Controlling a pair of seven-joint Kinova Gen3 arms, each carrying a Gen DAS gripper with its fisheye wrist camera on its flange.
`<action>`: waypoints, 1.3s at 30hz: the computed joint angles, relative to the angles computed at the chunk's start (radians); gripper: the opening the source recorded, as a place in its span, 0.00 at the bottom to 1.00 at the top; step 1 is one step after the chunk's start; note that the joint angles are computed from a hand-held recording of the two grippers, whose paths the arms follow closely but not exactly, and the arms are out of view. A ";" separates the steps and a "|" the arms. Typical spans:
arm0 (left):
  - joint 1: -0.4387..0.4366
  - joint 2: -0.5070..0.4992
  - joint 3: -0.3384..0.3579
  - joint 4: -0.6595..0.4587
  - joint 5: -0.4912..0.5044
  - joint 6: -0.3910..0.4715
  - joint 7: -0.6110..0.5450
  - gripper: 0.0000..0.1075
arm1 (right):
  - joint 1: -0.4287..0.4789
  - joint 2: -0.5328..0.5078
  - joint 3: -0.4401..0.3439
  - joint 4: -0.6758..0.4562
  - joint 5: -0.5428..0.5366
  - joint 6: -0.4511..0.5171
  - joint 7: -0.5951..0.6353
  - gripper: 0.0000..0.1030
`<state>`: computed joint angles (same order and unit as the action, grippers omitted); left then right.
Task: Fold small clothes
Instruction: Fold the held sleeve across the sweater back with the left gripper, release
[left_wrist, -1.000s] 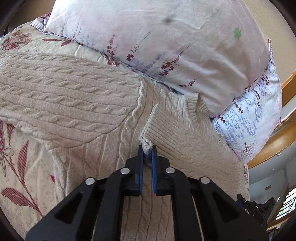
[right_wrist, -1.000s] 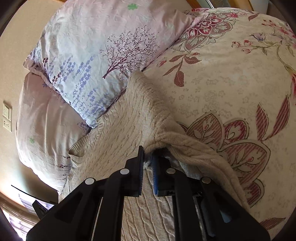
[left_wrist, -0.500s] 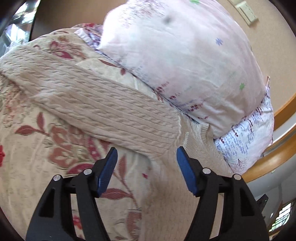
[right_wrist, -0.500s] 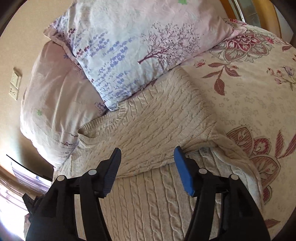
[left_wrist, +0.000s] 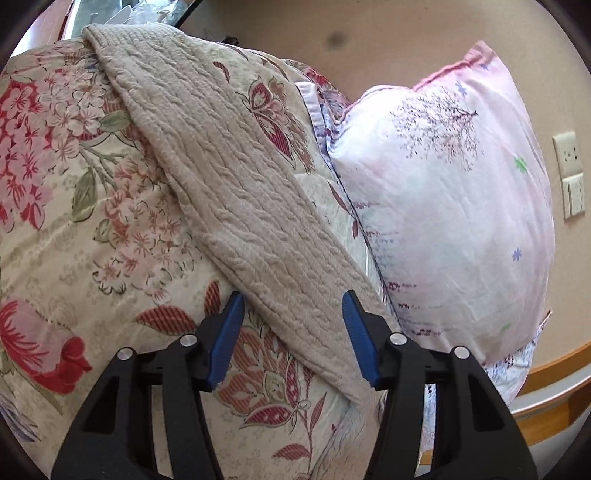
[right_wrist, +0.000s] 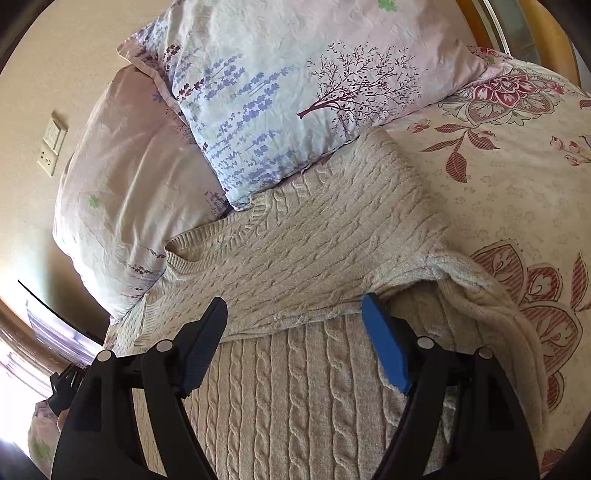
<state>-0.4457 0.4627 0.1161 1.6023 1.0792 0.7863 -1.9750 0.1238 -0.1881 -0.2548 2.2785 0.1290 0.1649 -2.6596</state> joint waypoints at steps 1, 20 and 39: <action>0.000 0.008 -0.001 -0.004 0.010 -0.009 0.008 0.42 | -0.019 0.000 0.019 0.004 -0.009 -0.011 0.012 0.78; 0.049 -0.041 0.092 0.073 0.431 0.177 -0.462 0.06 | -0.317 -0.042 0.329 0.134 -0.220 -0.244 0.226 0.81; 0.230 0.014 0.034 0.099 0.317 0.108 -0.259 0.52 | -0.455 -0.066 0.489 0.205 -0.071 -0.371 0.089 0.81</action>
<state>-0.2154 0.4765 0.1500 1.7012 1.3961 0.8943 -2.2341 -0.3314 -0.2544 0.2341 2.4831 0.0583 -0.2059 -2.5708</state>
